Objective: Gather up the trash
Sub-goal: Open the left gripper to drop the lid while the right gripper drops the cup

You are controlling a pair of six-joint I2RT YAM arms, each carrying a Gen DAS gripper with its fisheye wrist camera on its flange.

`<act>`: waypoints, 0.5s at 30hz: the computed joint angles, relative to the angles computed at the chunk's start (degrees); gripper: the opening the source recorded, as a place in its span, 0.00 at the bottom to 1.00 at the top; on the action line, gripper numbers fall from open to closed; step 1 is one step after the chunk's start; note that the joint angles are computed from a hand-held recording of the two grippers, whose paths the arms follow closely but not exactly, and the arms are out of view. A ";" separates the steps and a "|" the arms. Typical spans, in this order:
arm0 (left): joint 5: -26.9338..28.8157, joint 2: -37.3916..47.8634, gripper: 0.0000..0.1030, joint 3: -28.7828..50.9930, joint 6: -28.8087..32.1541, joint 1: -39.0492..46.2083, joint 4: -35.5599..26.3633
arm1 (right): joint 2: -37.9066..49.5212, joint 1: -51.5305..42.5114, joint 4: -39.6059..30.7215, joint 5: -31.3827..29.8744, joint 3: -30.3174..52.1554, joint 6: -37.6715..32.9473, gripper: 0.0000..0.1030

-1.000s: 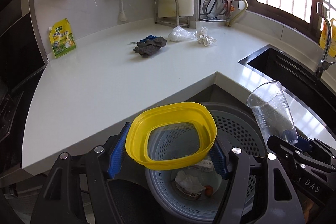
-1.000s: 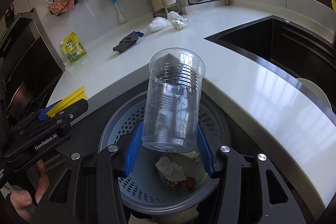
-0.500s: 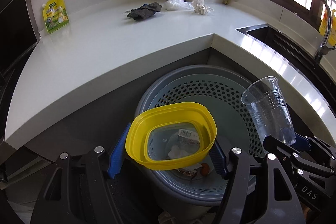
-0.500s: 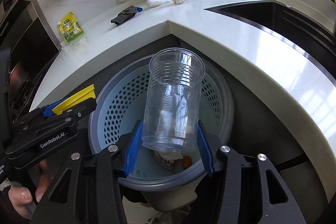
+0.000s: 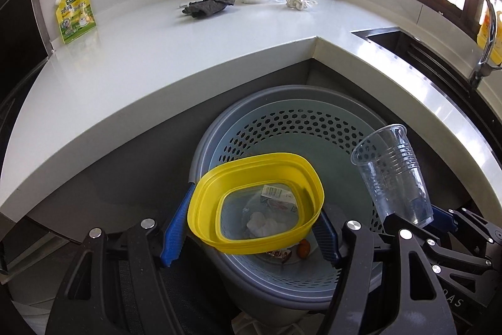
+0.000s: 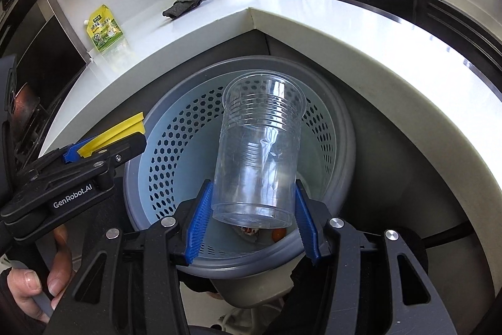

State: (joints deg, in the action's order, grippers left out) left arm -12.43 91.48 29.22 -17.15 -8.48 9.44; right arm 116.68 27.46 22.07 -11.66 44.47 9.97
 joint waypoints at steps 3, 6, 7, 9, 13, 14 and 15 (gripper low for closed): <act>0.52 0.74 0.65 0.28 0.16 0.31 0.19 | 0.47 -0.07 -0.59 0.00 0.80 -0.19 0.48; 1.04 1.63 0.65 0.58 0.36 0.73 0.15 | 0.82 -0.17 -0.90 -0.10 1.17 -0.36 0.48; 1.17 1.85 0.65 0.62 0.42 0.83 0.18 | 0.86 -0.21 -0.95 -0.14 1.20 -0.44 0.48; 1.29 2.09 0.65 0.74 0.51 0.92 0.17 | 0.92 -0.26 -0.91 -0.27 1.20 -0.49 0.48; 1.77 1.87 0.65 0.67 0.51 1.35 0.18 | 0.80 -0.32 -0.70 -0.26 1.09 -0.57 0.48; 1.81 1.85 0.65 0.68 0.48 1.40 0.12 | 0.75 -0.27 -0.58 -0.12 1.03 -0.51 0.48; 1.90 1.87 0.66 0.61 0.44 1.48 0.15 | 0.64 -0.25 -0.46 0.01 0.91 -0.51 0.49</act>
State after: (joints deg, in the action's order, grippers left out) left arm -10.53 93.35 29.83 -16.71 -7.00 9.59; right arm 117.32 27.21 21.61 -11.65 45.38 9.46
